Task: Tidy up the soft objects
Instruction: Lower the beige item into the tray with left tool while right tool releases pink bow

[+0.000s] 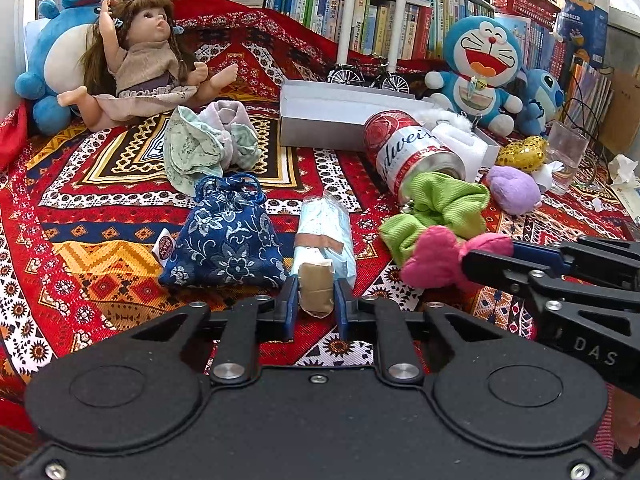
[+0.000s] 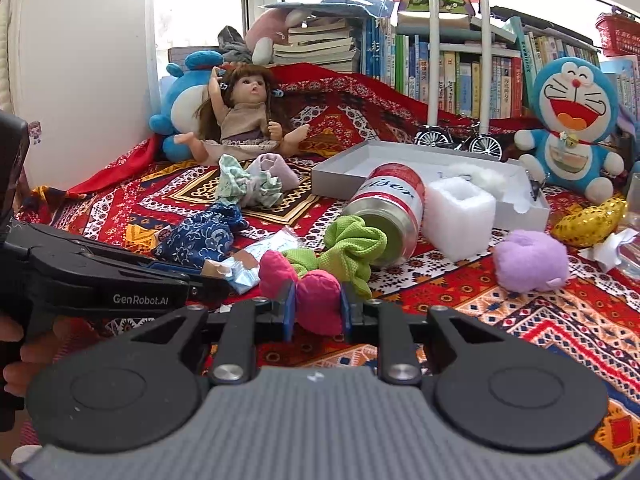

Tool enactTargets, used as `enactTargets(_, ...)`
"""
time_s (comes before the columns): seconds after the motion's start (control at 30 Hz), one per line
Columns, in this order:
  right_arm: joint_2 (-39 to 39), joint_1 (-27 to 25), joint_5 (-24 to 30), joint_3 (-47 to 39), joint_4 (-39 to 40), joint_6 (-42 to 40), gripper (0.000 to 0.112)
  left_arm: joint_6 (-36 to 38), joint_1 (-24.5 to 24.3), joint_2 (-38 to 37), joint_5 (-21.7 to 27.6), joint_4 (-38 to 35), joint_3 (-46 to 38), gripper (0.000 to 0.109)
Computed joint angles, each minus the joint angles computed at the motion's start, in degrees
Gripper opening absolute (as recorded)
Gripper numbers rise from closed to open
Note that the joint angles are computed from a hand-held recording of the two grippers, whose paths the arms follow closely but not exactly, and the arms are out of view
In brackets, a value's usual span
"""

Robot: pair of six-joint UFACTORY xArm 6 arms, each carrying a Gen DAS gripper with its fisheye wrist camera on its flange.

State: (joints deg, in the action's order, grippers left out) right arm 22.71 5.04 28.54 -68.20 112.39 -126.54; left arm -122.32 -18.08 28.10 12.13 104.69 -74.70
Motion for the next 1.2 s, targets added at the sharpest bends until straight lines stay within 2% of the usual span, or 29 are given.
enactTargets(0.47,-1.8,-2.2,-4.0,0.9,6.2,-2.9,0.027,-0.7,-0.1,-0.6,0.8,0.3,0.5,0.018)
enactTargets(0.83,-2.8,-3.8,-3.7,0.6,10.7,-5.1,0.027,-4.3,-0.6,-2.5,0.9,4.0,0.8,0.017)
enactTargets(1.07,-3.2,-4.3,-3.0,0.3,12.6,-6.7,0.026,-2.4,0.1,-2.1,-1.0,3.2,-2.1,0.017)
enactTargets(1.2,-2.3,-4.4,-4.6,-1.7,16.0,-6.6,0.024,2.3,0.9,-0.8,-3.0,-0.5,-5.1,0.017)
